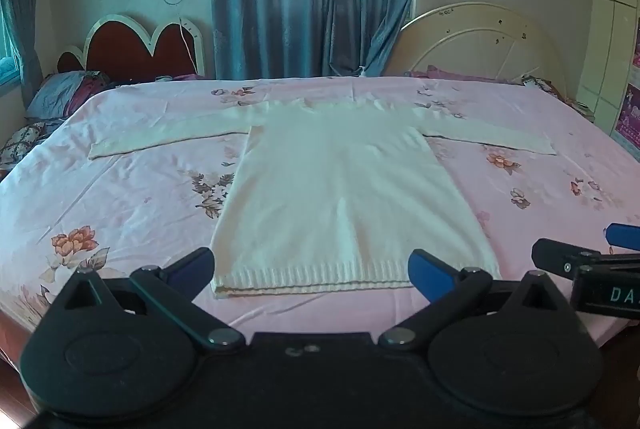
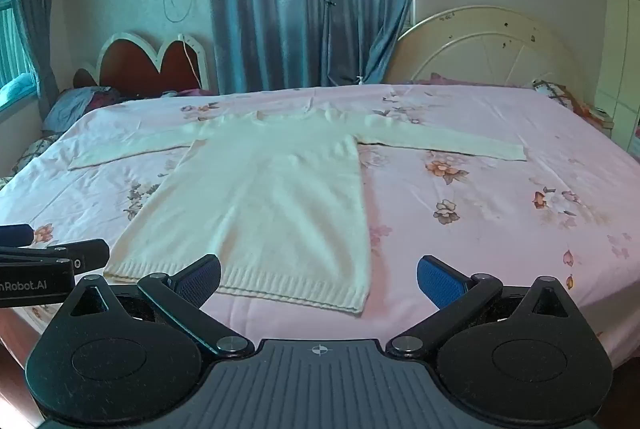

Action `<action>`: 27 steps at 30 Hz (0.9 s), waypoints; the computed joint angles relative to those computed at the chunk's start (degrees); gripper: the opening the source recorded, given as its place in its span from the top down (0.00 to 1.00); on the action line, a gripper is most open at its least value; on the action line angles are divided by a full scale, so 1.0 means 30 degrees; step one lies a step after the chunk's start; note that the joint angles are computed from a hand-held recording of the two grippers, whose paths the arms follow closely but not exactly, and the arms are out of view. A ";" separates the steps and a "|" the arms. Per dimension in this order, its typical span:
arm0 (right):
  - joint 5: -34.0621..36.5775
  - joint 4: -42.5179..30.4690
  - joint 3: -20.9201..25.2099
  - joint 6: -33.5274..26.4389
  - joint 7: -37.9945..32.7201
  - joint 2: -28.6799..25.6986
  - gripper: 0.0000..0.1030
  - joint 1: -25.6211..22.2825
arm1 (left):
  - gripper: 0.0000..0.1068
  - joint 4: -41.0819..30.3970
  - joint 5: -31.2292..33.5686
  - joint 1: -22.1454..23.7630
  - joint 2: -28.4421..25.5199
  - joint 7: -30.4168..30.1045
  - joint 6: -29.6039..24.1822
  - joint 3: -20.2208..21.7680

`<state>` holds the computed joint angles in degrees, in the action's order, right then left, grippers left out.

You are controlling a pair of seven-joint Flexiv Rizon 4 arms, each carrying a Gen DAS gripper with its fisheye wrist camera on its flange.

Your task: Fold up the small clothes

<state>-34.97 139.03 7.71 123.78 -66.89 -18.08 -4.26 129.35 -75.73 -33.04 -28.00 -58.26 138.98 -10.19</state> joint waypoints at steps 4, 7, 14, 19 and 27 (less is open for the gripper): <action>0.0154 0.0029 -0.0004 -0.0169 -0.0128 0.0077 0.00 0.0094 | 0.04 0.0053 -0.0159 -0.0095 0.0120 0.0227 -0.0014 -0.0067; 0.0040 -0.0048 0.0056 -0.0183 -0.0073 0.0022 0.00 -0.0041 | 0.04 0.0075 -0.0404 -0.0218 0.0215 0.0448 0.0044 -0.0156; 0.0882 0.0090 -0.0031 -0.0106 -0.0667 0.0144 0.00 0.0407 | 0.04 -0.0046 -0.0643 -0.0153 0.0154 0.0307 0.0161 -0.0277; 0.0711 0.0055 0.0011 -0.0225 -0.0611 0.0252 0.00 0.0215 | 0.04 0.0021 -0.0845 -0.0252 0.0342 0.0459 0.0226 -0.0358; 0.0391 -0.0038 0.0002 -0.0267 -0.0378 0.0334 0.00 0.0062 | 0.04 0.0052 -0.0702 -0.0114 0.0420 0.0453 0.0054 -0.0331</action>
<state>-33.80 138.91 7.72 122.98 -68.02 -17.08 -4.07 129.50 -77.83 -33.38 -26.74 -56.90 139.14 -11.18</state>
